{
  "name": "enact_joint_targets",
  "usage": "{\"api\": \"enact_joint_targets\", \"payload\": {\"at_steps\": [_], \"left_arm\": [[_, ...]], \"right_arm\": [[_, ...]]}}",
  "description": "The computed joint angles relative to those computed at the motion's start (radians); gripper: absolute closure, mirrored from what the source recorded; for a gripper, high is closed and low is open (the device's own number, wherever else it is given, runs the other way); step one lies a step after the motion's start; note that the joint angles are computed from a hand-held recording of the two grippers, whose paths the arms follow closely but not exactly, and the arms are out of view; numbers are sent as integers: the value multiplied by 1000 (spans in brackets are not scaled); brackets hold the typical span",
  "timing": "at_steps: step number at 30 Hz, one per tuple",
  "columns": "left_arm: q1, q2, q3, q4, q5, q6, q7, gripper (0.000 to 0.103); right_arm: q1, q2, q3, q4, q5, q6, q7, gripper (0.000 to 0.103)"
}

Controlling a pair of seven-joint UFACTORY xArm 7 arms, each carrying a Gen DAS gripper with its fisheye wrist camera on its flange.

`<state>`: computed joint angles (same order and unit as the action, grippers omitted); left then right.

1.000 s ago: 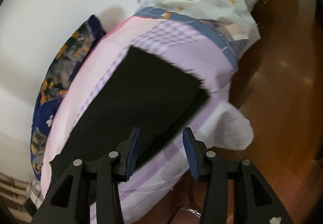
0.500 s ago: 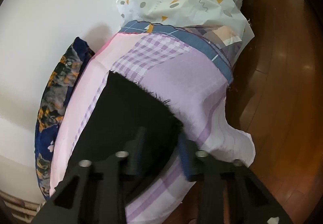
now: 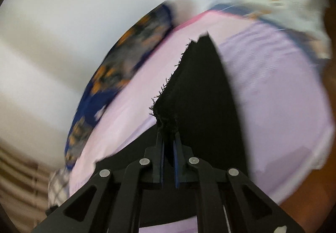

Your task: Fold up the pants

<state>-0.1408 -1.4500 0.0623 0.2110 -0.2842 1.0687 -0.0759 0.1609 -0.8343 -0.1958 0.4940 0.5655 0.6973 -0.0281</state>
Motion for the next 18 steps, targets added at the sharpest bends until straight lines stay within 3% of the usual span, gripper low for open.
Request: {"api": "enact_joint_targets", "payload": {"at_steps": [8, 13, 18], "left_arm": [[99, -60, 87, 14, 31, 47, 20, 39], [134, -77, 129, 8, 5, 64, 33, 39], [140, -84, 153, 3, -35, 71, 51, 39]], "right_arm": [[342, 119, 103, 23, 214, -2, -130, 95], [391, 156, 231, 13, 173, 35, -155, 94], [404, 167, 264, 12, 111, 79, -171, 94]]}}
